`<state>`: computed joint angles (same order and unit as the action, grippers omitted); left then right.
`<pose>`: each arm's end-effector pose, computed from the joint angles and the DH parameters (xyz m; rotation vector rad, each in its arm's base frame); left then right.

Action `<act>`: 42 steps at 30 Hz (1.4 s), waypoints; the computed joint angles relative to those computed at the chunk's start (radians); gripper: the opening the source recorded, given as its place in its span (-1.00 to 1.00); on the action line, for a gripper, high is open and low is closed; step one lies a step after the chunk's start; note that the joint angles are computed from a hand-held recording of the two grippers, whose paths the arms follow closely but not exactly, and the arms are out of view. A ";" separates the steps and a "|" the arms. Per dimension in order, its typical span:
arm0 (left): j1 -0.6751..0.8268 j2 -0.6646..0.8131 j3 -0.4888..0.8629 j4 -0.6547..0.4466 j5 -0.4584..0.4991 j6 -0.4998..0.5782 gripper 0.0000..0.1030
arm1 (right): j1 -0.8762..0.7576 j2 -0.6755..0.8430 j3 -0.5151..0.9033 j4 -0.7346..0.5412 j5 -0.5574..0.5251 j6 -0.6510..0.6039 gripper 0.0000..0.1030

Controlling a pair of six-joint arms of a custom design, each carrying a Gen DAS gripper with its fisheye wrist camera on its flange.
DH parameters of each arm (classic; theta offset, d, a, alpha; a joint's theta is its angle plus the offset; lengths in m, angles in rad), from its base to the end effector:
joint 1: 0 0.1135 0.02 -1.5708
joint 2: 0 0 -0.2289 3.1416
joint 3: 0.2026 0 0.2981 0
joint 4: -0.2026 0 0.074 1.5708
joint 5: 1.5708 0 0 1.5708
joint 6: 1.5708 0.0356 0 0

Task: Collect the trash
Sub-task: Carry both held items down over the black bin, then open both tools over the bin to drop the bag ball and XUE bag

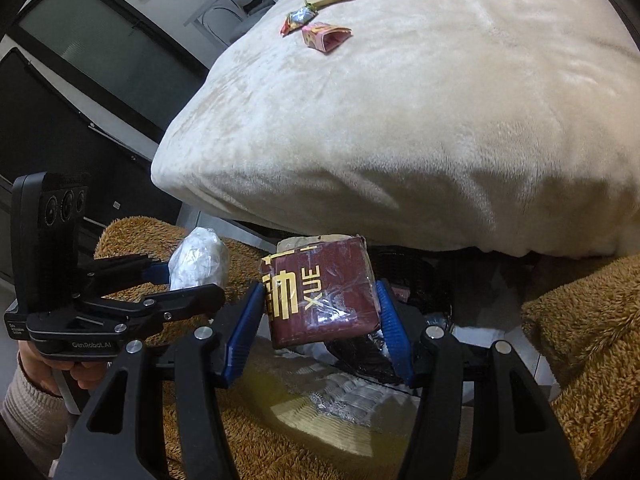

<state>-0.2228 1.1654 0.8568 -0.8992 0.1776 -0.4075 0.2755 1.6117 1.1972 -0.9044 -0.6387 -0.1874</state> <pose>0.2569 -0.0647 0.1904 -0.2145 2.8165 -0.3997 0.3275 0.1146 0.1802 -0.7498 2.6749 0.9324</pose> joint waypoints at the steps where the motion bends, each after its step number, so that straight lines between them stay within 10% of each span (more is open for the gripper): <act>1: 0.000 0.015 0.002 -0.001 0.002 0.002 0.00 | 0.001 0.014 0.006 -0.006 0.004 0.002 0.11; 22: -0.017 0.331 0.124 -0.058 0.042 0.020 0.15 | 0.038 0.251 0.130 -0.051 0.025 0.100 0.15; 24: -0.030 0.327 0.120 -0.052 0.006 0.011 0.39 | 0.030 0.253 0.128 -0.041 0.019 0.111 0.40; 42: 0.025 0.149 0.117 -0.100 -0.035 0.066 0.39 | 0.011 0.177 0.093 -0.030 -0.035 0.061 0.40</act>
